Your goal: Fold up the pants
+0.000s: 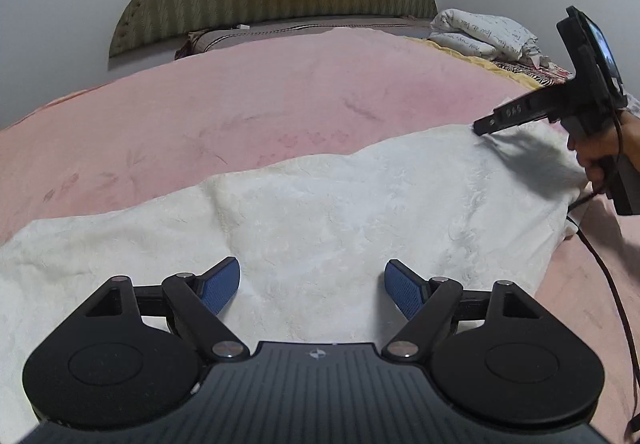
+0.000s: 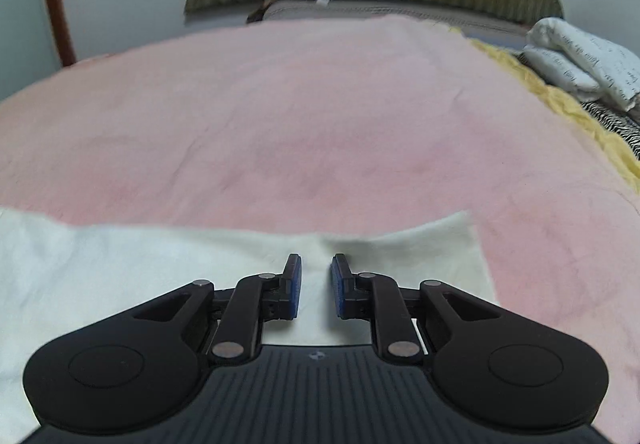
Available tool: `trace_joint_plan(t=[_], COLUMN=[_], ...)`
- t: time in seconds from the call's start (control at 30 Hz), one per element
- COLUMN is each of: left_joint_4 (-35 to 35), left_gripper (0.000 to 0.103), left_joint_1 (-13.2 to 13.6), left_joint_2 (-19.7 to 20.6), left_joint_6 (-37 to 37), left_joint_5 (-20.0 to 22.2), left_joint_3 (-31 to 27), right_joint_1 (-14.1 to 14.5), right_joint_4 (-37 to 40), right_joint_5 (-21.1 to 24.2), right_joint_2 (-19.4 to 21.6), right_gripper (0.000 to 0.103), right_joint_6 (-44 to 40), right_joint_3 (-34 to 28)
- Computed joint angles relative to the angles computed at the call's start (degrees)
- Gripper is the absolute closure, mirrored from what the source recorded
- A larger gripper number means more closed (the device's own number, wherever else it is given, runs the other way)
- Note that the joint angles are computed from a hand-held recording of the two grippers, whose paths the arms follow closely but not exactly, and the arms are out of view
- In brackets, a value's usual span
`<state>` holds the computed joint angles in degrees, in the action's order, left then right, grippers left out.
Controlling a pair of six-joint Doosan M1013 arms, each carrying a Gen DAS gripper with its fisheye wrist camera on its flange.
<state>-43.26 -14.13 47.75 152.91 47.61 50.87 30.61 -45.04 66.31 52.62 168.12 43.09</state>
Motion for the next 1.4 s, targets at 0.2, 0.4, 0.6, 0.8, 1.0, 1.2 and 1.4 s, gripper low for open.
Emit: trace_joint_plan(t=[0.2, 0.4, 0.6, 0.8, 1.0, 1.2, 1.4], left_joint_4=[0.2, 3.7, -4.4, -7.1, -6.9, -3.5, -3.2], left_gripper=[0.019, 0.020, 0.016, 0.012, 0.003, 0.000, 0.000], left_joint_1=[0.2, -0.4, -0.9, -1.6, -1.6, -0.7, -0.8], left_joint_2=[2.8, 2.8, -1.2, -2.6, -2.3, -0.2, -0.4], left_joint_6=[-9.3, -9.6, 4.3, 13.5, 12.4, 2.8, 2.9], left_joint_5=[0.1, 0.3, -5.1, -11.0, -12.0, -5.9, -6.3], left_joint_3=[-6.6, -6.2, 2.7, 7.9, 7.9, 3.5, 3.8], right_joint_1=[3.0, 5.5, 6.9, 7.8, 7.9, 7.0, 6.4], right_joint_4=[-6.1, 2.4, -2.8, -6.7, -14.5, -21.9, -36.3], right_joint_5=[-8.4, -6.8, -3.8, -1.2, -16.5, -29.3, -25.8], right_joint_2=[-5.0, -4.7, -7.7, -9.2, -14.9, -16.7, -15.3], right_gripper=[0.086, 0.085, 0.058, 0.055, 0.055, 0.053, 0.055], right_joint_6=[4.5, -14.4, -2.1, 8.6, 37.7, 60.8, 80.7], right_joint_3=[8.4, 8.0, 13.1, 16.8, 28.1, 34.3, 35.6])
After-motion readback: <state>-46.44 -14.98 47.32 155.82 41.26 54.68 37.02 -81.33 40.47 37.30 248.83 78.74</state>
